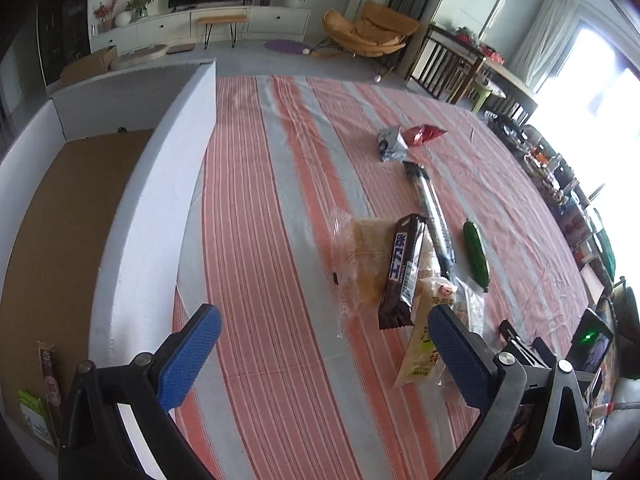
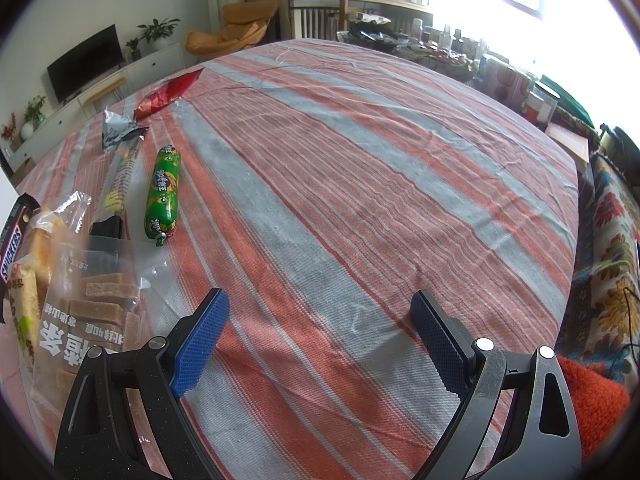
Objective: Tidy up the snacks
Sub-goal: 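Grasp the chocolate bar with the left tool while the right tool grasps the green sausage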
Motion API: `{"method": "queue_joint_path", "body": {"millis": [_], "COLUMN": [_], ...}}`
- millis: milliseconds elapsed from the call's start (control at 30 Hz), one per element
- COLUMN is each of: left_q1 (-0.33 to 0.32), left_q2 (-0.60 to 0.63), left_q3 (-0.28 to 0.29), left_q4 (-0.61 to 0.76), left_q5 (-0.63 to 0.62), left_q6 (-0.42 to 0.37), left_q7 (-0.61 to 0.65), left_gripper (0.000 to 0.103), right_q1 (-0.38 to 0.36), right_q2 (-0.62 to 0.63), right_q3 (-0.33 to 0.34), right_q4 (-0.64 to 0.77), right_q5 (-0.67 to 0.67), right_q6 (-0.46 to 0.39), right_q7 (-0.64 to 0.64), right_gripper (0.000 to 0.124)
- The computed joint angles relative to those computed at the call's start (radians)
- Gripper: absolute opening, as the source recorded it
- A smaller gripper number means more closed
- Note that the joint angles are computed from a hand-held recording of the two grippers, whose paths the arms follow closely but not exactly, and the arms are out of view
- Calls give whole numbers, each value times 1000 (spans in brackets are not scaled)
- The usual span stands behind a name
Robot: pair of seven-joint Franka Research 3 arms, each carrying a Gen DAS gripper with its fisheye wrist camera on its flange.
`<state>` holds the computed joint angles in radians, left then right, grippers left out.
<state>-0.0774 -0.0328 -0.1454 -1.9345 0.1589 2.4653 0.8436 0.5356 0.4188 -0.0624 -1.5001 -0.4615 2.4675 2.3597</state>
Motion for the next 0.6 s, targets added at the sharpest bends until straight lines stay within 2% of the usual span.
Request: {"method": "queue_joint_path", "body": {"millis": [33, 100, 167, 267, 367, 400, 433, 467, 500, 533, 567, 600], "left_q1": [-5, -19, -42, -87, -121, -125, -125, -119, -113, -116, -114, -103], "left_q2": [19, 57, 104, 204, 302, 322, 332, 329, 311, 304, 285, 250], "left_q3": [-4, -16, -27, -23, -10, -8, -6, -8, -7, -5, -3, -4], "left_q4": [20, 61, 117, 244, 366, 387, 394, 381, 349, 343, 320, 270], "left_q5": [-2, 25, 131, 302, 358, 355, 344, 325, 315, 312, 307, 285], "left_q6": [-10, -9, -20, -100, -206, -222, -226, -204, -159, -164, -149, -100], "left_q7": [14, 36, 17, -12, -2, 8, 21, 34, 33, 28, 14, 2], "left_gripper": [92, 91, 91, 90, 77, 68, 51, 43, 22, 17, 17, 17], "right_q1": [0, 0, 1, 0, -9, -18, -33, -53, -82, -121, -154, -161], "right_q2": [0, 0, 0, 0, -12, -26, -44, -64, -85, -104, -120, -125], "right_q3": [0, 0, -1, 0, 4, 8, 14, 24, 43, 74, 103, 105], "right_q4": [0, 0, 0, 0, -18, -43, -76, -115, -160, -207, -250, -267], "right_q5": [0, 0, 0, 1, 17, 32, 58, 97, 158, 246, 334, 377], "right_q6": [0, 0, 0, 1, 18, 49, 96, 155, 230, 316, 401, 451], "right_q7": [0, 0, 0, 0, -1, 5, 12, 13, -3, -43, -83, -96], "right_gripper": [94, 94, 94, 94, 94, 94, 94, 94, 94, 94, 93, 93]}}
